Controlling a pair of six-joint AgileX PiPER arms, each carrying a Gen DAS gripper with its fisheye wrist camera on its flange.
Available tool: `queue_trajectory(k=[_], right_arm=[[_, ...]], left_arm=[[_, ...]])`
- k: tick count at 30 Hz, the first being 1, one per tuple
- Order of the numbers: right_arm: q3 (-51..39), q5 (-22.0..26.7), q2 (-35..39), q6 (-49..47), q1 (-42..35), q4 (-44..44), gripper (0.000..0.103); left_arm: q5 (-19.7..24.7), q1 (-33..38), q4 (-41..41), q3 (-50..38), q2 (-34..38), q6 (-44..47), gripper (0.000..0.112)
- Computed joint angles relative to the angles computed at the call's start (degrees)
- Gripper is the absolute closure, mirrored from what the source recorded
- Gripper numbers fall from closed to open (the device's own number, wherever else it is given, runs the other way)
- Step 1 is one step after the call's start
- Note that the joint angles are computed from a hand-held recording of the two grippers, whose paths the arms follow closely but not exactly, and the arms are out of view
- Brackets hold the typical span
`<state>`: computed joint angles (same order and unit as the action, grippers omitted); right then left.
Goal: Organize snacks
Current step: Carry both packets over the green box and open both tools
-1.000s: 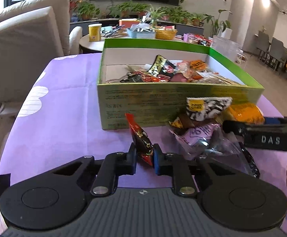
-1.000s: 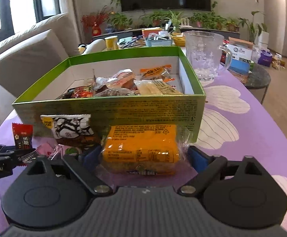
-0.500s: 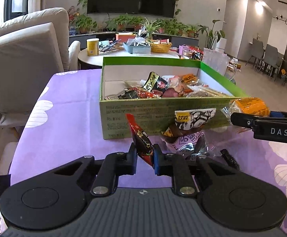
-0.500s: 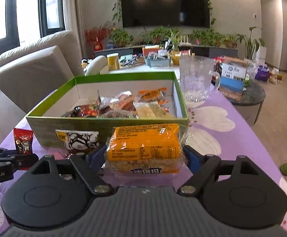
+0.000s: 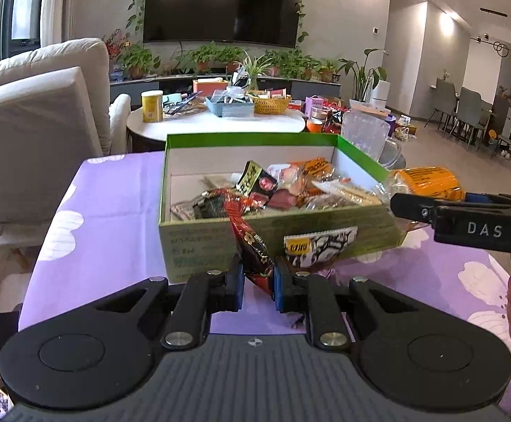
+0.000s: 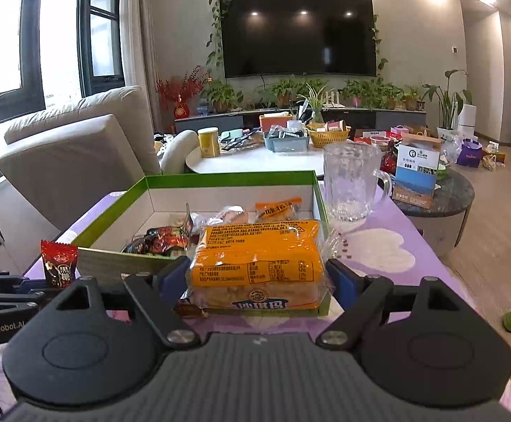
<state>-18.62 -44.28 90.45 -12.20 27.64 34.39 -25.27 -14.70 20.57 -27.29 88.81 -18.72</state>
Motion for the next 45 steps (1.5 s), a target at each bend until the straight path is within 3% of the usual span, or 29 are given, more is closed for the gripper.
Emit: queue_trajectory(k=[15,26,28,29,32,34,39,45], right_arm=[[-2.37,-0.21,0.10,0.72,-1.10,-0.98,0.020],[-8.88,3.46,2.01,3.55,-5.62,-4.48,0.020],[-10.00,3.76,3.48,4.28,-6.04,-5.33,0.020],[-10.29,3.13,4.47,4.89,-6.08,-5.81,0.020],[-10.95,-0.80,7.84,3.48,-4.26,-1.54,0.019],[-10.63,-2.42,8.85,3.02,-3.41,0.24,0.019],[-9.07,-0.09,7.47,4.67,-4.22,-1.47,0.019],[-6.30,-1.21,4.63,4.64,-2.80,-0.06,0.019]], left_arm=[[1.61,-1.50,0.06,-4.93,0.20,-0.52,0.097],[5.22,0.13,2.91,-15.16,4.92,-3.84,0.097],[6.62,-0.06,3.45,-17.02,6.61,-4.83,0.094],[7.81,-0.52,1.99,-18.05,7.63,-3.53,0.087],[8.51,-2.16,-9.86,-18.37,9.48,7.99,0.068],[7.85,-2.38,-12.36,-17.95,10.27,10.82,0.066],[7.86,-2.02,-12.40,-16.38,9.48,10.82,0.065],[7.23,-1.98,-13.34,-12.77,6.12,11.49,0.065]])
